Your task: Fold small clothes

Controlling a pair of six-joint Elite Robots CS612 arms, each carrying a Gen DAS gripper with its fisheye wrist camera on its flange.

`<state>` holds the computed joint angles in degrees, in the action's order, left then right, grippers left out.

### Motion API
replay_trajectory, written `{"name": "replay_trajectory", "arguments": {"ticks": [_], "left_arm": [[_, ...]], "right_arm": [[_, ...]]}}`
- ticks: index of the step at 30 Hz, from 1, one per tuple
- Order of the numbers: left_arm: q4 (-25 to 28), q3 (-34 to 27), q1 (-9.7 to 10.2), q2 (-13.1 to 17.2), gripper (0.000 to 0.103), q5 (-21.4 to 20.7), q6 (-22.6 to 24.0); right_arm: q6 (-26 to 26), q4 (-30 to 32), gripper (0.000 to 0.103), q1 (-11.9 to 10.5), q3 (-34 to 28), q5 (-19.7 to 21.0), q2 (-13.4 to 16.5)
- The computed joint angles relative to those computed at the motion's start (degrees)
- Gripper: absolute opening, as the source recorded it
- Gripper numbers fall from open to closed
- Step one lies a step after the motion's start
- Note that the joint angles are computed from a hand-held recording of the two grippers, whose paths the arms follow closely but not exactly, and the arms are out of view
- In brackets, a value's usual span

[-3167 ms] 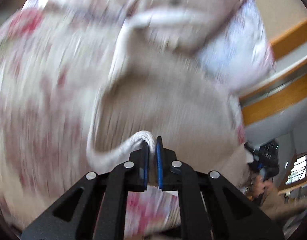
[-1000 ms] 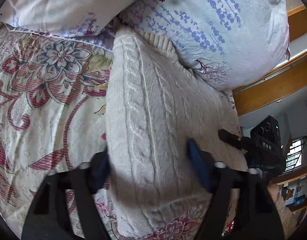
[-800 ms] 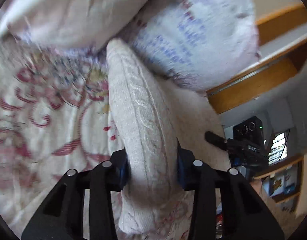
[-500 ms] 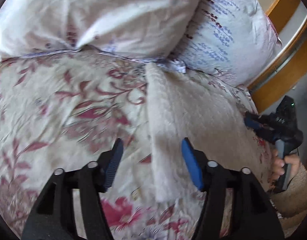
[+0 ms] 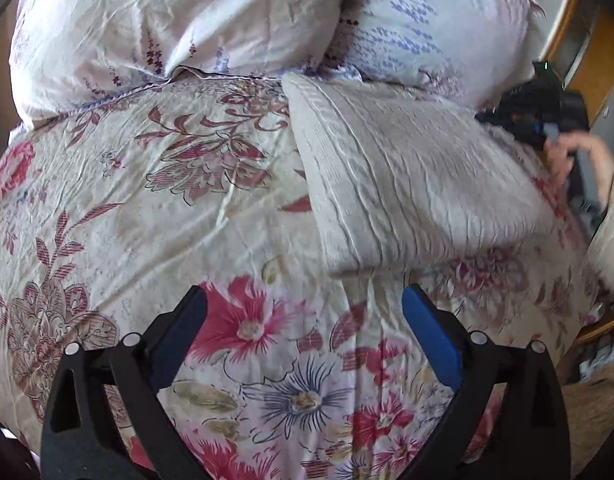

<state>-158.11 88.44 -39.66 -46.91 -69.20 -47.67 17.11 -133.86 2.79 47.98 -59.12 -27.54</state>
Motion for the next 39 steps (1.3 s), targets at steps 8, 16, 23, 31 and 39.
{"name": "replay_trajectory", "arguments": {"ticks": [8, 16, 23, 31, 39], "left_arm": [[1.29, -1.19, -0.06, 1.22, 0.101, -1.72, 0.53], [3.95, -4.09, -0.53, 3.14, 0.101, -0.9, 0.3], [9.84, -6.69, -1.59, 4.44, 0.101, 4.76, -1.59], [7.92, -6.22, -2.0, 4.83, 0.101, 7.93, -3.39], [6.94, -6.0, -2.2, 4.95, 0.101, 8.74, -3.11]], "right_arm": [[-20.21, -2.08, 0.063, -1.94, 17.72, 24.1, -9.18], [-19.76, -13.22, 0.043, 0.73, 26.66, -0.48, -13.92], [-25.31, -29.55, 0.089, 2.51, 37.42, -18.12, -17.87], [-29.8, -23.57, 0.089, 3.91, 38.22, -19.55, -17.75], [-29.34, -27.14, 0.102, 5.18, 39.05, -23.13, -17.26]]}}
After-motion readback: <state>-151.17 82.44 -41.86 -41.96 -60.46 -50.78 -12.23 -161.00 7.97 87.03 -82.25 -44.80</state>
